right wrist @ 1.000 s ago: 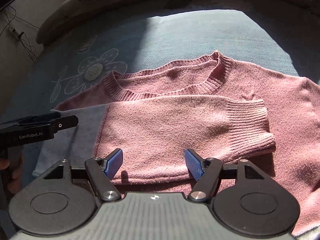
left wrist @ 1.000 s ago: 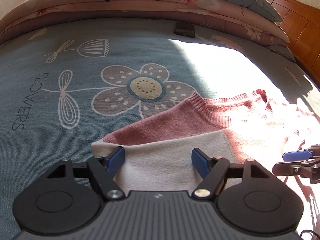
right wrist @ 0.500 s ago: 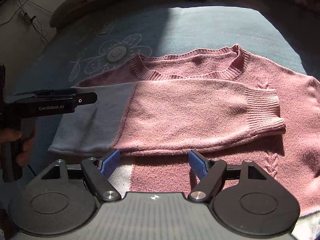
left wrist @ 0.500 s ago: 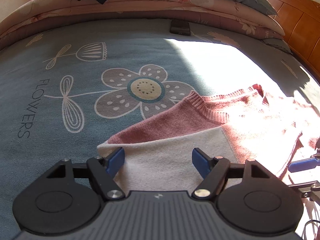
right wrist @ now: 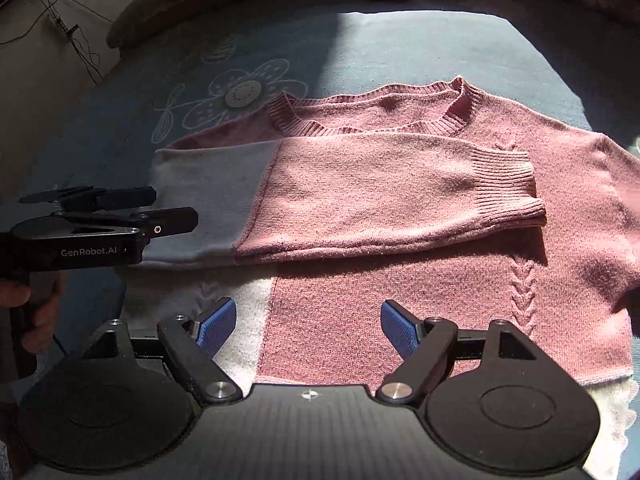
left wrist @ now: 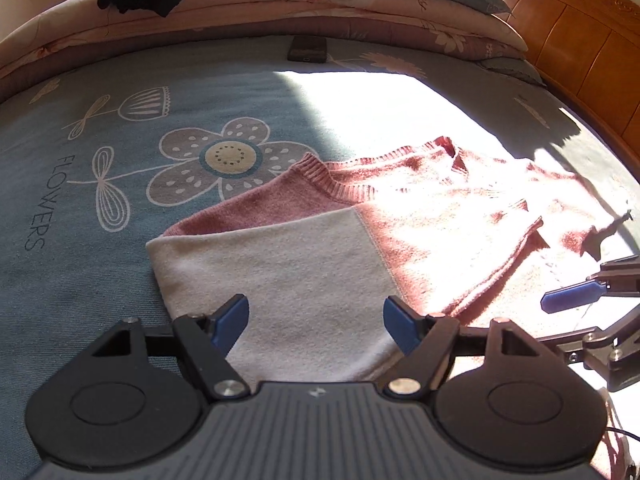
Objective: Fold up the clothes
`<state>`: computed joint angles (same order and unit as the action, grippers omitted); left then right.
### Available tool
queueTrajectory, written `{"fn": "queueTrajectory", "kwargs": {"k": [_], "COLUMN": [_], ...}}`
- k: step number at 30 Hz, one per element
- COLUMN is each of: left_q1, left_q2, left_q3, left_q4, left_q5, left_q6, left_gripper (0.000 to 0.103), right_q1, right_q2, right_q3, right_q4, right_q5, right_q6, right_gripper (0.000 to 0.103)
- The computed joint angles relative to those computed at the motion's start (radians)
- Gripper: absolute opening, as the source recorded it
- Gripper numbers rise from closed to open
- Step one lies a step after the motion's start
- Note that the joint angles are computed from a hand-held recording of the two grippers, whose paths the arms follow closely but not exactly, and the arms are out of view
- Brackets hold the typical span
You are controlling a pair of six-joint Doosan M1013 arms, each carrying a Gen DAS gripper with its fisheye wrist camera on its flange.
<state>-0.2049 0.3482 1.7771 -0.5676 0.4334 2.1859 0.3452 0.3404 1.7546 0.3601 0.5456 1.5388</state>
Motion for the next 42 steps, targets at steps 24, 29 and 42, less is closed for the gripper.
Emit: {"fn": "queueTrajectory", "kwargs": {"k": [24, 29, 42], "left_q1": [-0.098, -0.159, -0.252], "left_q2": [0.082, 0.144, 0.226], "left_q3": [-0.144, -0.211, -0.31], "left_q4": [-0.138, -0.196, -0.163], "left_q5": [0.132, 0.193, 0.342], "left_q6": [0.158, 0.278, 0.379], "left_gripper": [0.077, 0.077, 0.085], "right_q1": [0.008, -0.006, -0.087], "right_q2": [-0.057, -0.103, -0.162], "right_q3": [0.123, 0.182, 0.266], "right_q4": [0.084, 0.123, 0.276], "right_q5": [-0.048, -0.078, -0.126], "right_q6": [-0.148, -0.158, -0.205], "right_gripper": [0.103, 0.103, 0.103]}}
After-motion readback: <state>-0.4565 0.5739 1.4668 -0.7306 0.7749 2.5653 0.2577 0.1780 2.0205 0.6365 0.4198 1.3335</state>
